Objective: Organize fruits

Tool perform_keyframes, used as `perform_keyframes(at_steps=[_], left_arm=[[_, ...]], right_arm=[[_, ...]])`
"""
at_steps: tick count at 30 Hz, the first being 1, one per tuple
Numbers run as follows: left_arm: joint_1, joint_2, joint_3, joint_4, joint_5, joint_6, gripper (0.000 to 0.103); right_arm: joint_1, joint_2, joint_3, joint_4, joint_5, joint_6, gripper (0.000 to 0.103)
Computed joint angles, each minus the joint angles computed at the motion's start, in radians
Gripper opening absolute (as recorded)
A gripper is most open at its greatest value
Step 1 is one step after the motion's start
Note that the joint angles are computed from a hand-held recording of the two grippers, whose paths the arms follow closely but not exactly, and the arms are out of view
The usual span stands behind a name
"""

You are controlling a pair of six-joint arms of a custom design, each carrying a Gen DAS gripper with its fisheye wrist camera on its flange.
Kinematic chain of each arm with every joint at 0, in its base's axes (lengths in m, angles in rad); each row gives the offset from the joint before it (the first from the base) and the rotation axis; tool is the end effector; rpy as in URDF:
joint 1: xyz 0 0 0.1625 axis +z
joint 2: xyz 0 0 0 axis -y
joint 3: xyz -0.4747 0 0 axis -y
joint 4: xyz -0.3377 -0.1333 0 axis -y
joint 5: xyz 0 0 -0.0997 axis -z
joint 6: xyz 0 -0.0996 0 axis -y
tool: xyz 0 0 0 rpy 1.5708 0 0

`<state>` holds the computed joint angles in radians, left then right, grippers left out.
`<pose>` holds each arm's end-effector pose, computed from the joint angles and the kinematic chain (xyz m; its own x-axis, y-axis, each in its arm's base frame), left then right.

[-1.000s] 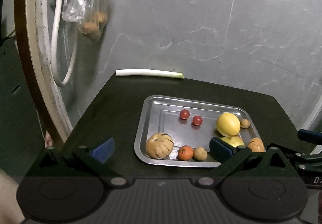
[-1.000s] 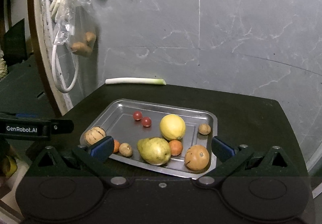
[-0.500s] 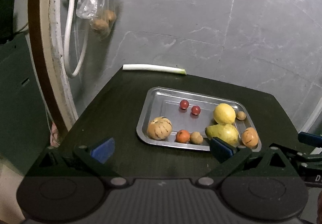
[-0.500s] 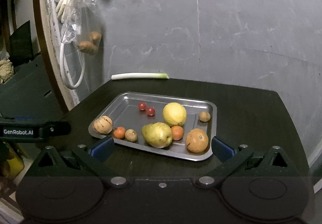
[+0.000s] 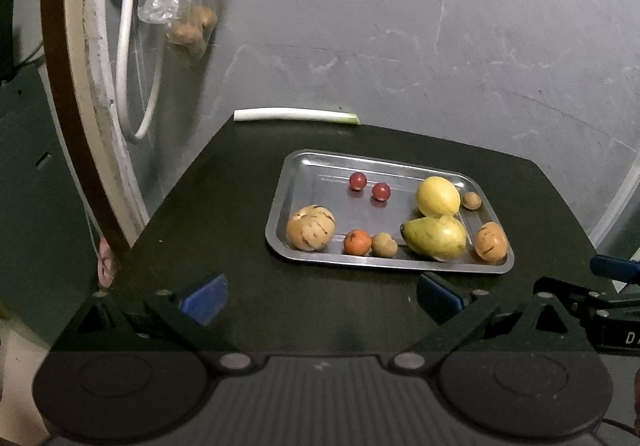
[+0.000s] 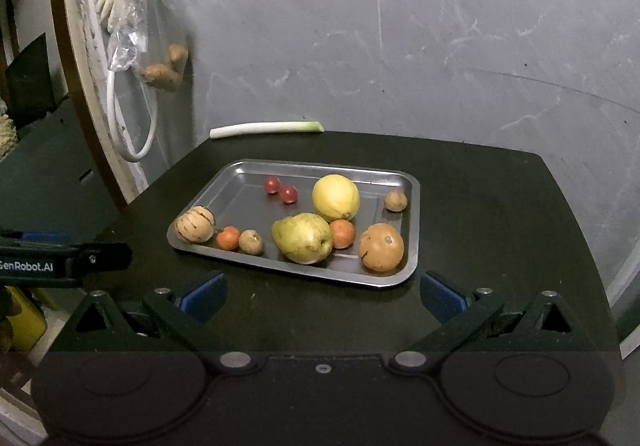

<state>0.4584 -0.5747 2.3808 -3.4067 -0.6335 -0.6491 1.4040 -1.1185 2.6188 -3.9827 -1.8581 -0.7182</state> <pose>-0.2831 -0.3779 0.0362 -0.7677 0.1471 -0.6238 0.5427 0.6668 -0.5107 0.0426 -0.3802 0.2729 -0.7510 -0.1112 0.6509 -0.5213 0.7049 -0.4810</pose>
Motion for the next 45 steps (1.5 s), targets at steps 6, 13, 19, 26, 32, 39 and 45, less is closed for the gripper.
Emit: perform_keyframes(at_steps=[6,13,19,26,32,39,45], left_arm=[[0.027,0.004,0.000,-0.045,-0.032,0.059,0.102],[0.056,0.001,0.001,-0.082,-0.059,0.125,0.102],[0.076,-0.001,0.009,-0.127,-0.080,0.203,0.102],[0.087,-0.014,0.032,-0.149,-0.099,0.212,0.102],[0.092,-0.018,0.046,-0.175,-0.110,0.225,0.102],[0.085,-0.011,0.049,-0.186,-0.109,0.219,0.102],[0.083,-0.006,0.049,-0.190,-0.108,0.214,0.102]], right_arm=[[0.028,0.033,-0.011,-0.024,-0.052,0.034,0.102],[0.059,0.070,-0.014,-0.058,-0.104,0.073,0.102],[0.091,0.103,-0.009,-0.094,-0.154,0.105,0.102],[0.126,0.138,0.003,-0.130,-0.202,0.133,0.102],[0.143,0.154,0.007,-0.151,-0.226,0.145,0.102],[0.143,0.159,0.005,-0.158,-0.226,0.142,0.102],[0.143,0.160,0.005,-0.157,-0.227,0.144,0.102]])
